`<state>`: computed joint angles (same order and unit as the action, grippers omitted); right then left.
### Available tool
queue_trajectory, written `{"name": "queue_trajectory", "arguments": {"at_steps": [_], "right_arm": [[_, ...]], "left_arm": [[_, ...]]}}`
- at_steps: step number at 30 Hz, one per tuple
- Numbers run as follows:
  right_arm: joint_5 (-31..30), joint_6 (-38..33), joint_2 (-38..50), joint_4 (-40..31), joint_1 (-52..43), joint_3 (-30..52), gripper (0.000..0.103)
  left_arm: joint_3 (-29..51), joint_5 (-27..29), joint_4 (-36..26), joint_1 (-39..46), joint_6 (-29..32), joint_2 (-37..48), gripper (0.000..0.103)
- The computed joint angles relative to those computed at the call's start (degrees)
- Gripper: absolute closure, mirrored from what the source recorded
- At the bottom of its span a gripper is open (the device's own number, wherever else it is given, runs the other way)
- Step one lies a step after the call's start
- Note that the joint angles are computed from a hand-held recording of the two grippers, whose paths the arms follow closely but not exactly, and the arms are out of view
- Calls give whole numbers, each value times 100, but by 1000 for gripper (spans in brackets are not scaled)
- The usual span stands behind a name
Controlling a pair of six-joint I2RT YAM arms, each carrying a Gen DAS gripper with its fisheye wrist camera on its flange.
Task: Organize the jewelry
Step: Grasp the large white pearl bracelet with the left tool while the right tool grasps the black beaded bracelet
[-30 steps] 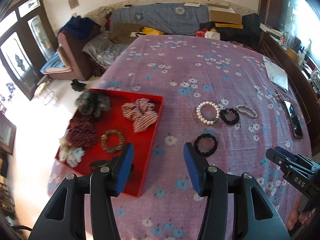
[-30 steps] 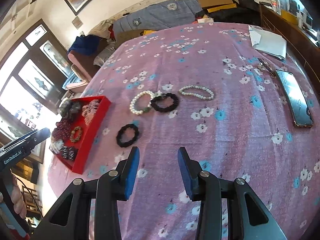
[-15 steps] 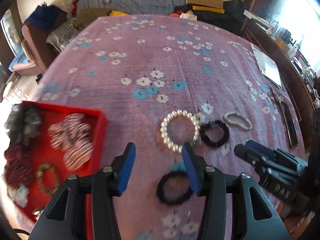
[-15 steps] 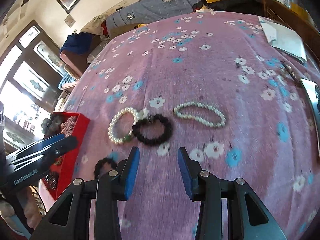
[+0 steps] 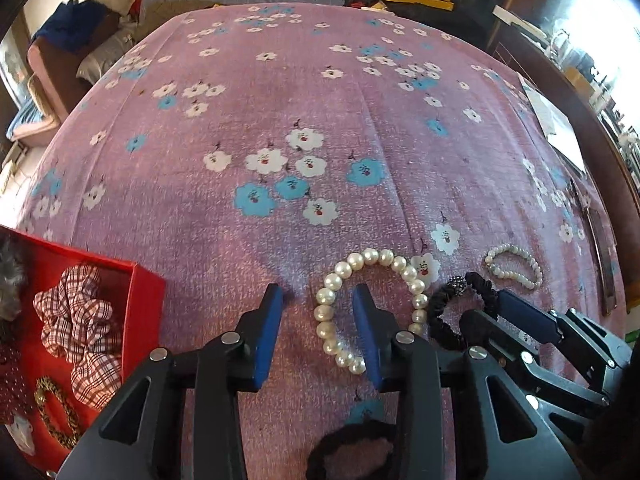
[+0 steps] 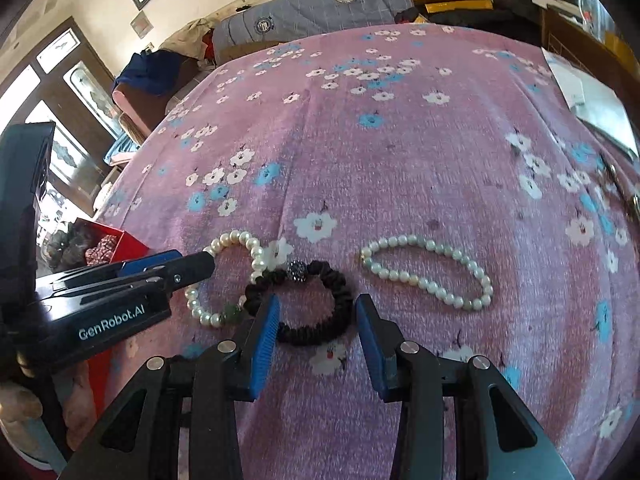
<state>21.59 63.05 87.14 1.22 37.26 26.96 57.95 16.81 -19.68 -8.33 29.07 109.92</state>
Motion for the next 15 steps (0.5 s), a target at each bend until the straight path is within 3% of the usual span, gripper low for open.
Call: {"name": "queue_trajectory", "arguments": {"at_steps": [2, 5, 6, 15], "right_arm": [[225, -31, 184, -294, 94, 216, 77], [397, -96, 358, -491, 107, 392, 91], [441, -120, 399, -516, 106, 426, 92], [462, 191, -253, -637, 231, 171, 94]], "left_arm": [[-153, -95, 219, -60, 18, -63, 70], [-374, -334, 553, -144, 29, -173, 89], [-337, -318, 496, -137, 39, -163, 94], [-450, 120, -63, 108, 82, -718, 94]]}}
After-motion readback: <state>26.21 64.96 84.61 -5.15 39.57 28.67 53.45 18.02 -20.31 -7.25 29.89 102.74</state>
